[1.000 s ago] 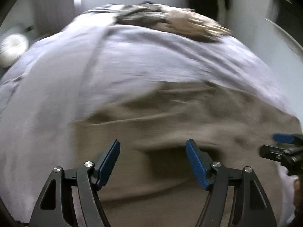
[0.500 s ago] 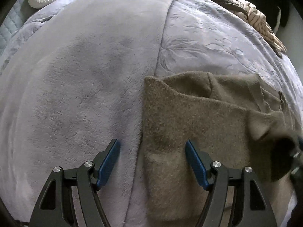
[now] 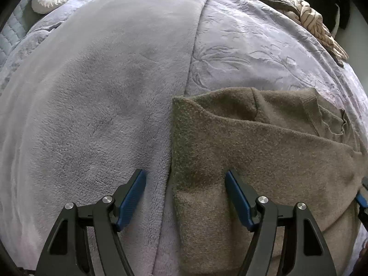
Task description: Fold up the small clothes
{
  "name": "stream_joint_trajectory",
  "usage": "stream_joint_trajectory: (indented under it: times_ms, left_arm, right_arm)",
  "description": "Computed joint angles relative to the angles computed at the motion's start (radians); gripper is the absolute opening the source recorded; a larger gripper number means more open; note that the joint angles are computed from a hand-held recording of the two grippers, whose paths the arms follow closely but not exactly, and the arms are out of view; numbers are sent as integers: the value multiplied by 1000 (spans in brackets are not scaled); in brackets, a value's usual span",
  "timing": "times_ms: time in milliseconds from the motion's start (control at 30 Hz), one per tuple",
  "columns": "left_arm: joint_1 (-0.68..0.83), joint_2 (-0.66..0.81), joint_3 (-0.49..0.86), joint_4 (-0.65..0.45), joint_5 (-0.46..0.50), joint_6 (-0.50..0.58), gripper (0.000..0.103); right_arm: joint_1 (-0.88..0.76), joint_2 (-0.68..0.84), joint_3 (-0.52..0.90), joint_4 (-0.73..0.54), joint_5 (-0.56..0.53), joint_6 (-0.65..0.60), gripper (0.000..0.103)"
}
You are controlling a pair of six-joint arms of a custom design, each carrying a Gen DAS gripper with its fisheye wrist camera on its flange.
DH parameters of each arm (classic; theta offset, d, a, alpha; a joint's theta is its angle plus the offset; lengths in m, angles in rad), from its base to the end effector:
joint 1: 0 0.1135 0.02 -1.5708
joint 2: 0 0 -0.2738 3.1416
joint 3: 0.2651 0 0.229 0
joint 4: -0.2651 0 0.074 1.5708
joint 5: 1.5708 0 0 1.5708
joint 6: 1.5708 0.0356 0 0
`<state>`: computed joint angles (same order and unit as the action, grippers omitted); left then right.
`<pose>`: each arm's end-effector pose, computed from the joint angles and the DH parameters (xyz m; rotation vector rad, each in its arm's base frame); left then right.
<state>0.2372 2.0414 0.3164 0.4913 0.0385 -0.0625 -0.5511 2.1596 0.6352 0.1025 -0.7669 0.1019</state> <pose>0.2003 0.0470 0.0265 -0.4093 2.7724 -0.0122 0.2319 -0.1135 0.0247 0.7763 2.5417 1.0006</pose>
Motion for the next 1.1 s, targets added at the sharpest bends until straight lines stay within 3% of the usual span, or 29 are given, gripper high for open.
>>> stream_joint_trajectory:
  times_ms: [33,200,300,433,567,667,700,867,933,1033,1100]
  left_arm:
    - [-8,-2,0,-2,-6,-5,73]
    - [-45,-17,-4,-6,-38,-22,73]
    - [-39,-33,-2,-30,-27,-14,73]
    - [41,-103,16,-174,99,64,73]
    - [80,-101,34,-278,210,134,72]
    - [58,-85,43,-311,271,162,9]
    - [51,-97,36,-309,269,153,9]
    - [121,-186,44,-380,302,259,9]
    - [140,-125,43,-344,304,309,9]
    - [136,-46,41,-263,285,323,14]
    - [158,-76,19,-248,266,316,16]
  right_arm:
    - [14,-10,9,-7,19,-2,6]
    - [65,-146,-28,-62,111,-75,7]
    - [44,-81,-7,-113,179,-140,8]
    - [-60,15,26,-163,61,-183,13]
    - [-94,40,33,-171,22,-190,16]
    - [-71,24,31,-161,51,-161,14]
    - [-51,3,25,-154,72,-144,8]
    - [45,-101,-33,-104,115,-138,8]
    - [65,-75,-51,-53,197,-133,8]
    - [3,-34,-53,-43,155,-117,8]
    - [-16,-67,-67,-60,183,-136,8]
